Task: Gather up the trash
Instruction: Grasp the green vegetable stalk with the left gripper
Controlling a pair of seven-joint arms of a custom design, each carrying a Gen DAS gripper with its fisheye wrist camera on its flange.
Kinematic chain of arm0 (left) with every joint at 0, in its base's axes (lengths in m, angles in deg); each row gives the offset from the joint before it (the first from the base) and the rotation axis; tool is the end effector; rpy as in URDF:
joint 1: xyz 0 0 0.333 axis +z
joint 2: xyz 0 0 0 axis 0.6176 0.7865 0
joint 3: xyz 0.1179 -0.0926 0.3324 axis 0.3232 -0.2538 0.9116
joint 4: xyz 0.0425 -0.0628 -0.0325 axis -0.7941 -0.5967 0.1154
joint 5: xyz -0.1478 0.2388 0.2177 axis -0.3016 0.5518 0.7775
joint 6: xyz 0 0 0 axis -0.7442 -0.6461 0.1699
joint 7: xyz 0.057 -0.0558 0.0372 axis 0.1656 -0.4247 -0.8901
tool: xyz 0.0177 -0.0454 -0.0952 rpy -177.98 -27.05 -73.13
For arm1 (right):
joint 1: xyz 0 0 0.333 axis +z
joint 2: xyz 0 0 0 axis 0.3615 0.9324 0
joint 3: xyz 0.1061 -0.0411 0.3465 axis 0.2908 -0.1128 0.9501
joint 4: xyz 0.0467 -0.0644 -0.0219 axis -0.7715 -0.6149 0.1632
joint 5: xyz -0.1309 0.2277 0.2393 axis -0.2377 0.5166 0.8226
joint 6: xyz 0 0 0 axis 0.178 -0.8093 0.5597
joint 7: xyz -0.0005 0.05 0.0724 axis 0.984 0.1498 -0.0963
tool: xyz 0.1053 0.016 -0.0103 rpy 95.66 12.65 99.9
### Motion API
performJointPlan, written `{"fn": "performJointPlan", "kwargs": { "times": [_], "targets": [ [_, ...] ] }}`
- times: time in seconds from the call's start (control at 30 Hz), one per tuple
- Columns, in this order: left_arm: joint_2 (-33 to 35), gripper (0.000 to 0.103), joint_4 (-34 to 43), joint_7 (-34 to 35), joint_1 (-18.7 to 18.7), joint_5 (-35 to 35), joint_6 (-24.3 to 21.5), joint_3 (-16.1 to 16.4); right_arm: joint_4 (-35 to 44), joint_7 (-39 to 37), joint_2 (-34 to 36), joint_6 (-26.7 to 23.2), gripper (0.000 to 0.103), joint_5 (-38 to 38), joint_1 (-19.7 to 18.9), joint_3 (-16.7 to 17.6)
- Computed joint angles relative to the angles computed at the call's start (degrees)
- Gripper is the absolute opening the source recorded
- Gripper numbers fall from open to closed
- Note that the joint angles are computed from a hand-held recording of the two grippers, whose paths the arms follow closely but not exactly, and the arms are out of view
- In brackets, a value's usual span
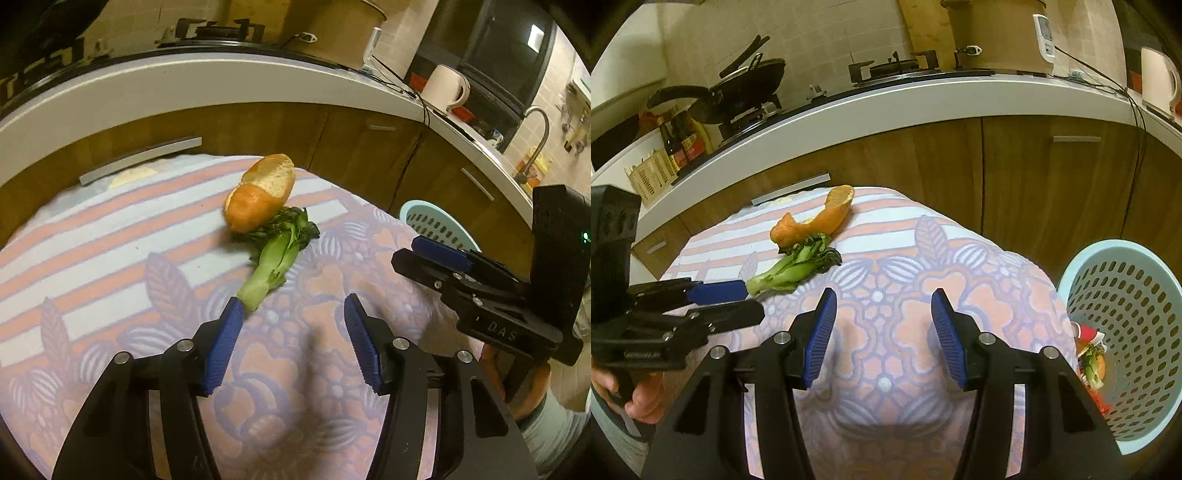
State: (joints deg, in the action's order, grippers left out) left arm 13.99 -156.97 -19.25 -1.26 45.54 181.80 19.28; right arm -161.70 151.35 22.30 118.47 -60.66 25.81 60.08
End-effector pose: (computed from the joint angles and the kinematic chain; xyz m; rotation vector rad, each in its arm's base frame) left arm 0.5402 -0.4728 0.3373 -1.8896 1.9380 -0.9287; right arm 0.5947 0.3080 0.3071 -1.9440 1.2634 -0.2432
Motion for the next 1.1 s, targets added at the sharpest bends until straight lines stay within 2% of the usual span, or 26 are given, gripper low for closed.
{"fn": "performJointPlan", "kwargs": {
  "times": [0.13,0.23,0.33,0.37,0.4,0.5,0.67,0.73,0.83,0.93,1.03,1.1],
  "targets": [
    [1.5,0.054,4.0,-0.6,-1.5,0.4,-9.3,0.7,0.1,0.2,0.3,-0.5,0.050,-0.3,-0.9,0.9],
    [3.5,0.056,7.3,1.6,0.1,0.2,-12.2,-1.2,0.7,-0.1,0.5,-1.8,0.050,-0.3,-1.0,1.1],
    [4.9,0.059,10.3,4.0,-0.3,0.6,-17.0,-1.6,1.3,-0.8,0.7,-3.1,0.050,0.3,-1.1,1.3],
    [4.9,0.058,10.4,4.2,0.0,0.5,-17.4,-2.1,1.4,-1.2,0.8,-3.3,0.050,0.6,-1.3,1.6],
    [4.7,0.058,9.7,4.6,0.9,0.1,-16.1,-3.0,1.4,-1.4,0.9,-3.5,0.050,0.9,-1.5,1.8],
    [2.5,0.058,4.8,6.2,3.1,0.3,-7.7,-5.1,1.6,-2.2,0.9,-3.7,0.050,1.9,-1.5,2.0],
    [0.9,0.060,0.7,6.6,2.2,0.7,2.6,-3.7,1.3,-2.9,0.6,-3.0,0.050,3.1,-0.8,1.4],
    [0.5,0.060,-0.1,5.4,0.1,0.7,4.8,-1.0,1.2,-3.0,0.7,-2.8,0.052,3.2,-1.2,1.8],
    [-0.2,0.060,-1.0,3.3,-2.9,1.0,3.2,2.4,1.1,-2.8,0.7,-2.5,0.054,3.3,-1.3,1.9],
    [-0.3,0.060,-0.4,0.1,-3.9,2.1,0.5,4.2,1.1,-2.7,0.4,-2.4,0.054,3.6,-0.4,1.0],
    [1.0,0.060,2.4,-2.1,-3.2,2.9,-2.3,4.2,1.0,-2.8,0.0,-2.0,0.054,3.8,0.8,-0.3],
    [2.4,0.060,5.2,-0.4,-1.5,1.9,-5.9,2.0,0.9,-2.8,-0.2,-1.8,0.054,3.8,1.4,-1.0]
  ]
}}
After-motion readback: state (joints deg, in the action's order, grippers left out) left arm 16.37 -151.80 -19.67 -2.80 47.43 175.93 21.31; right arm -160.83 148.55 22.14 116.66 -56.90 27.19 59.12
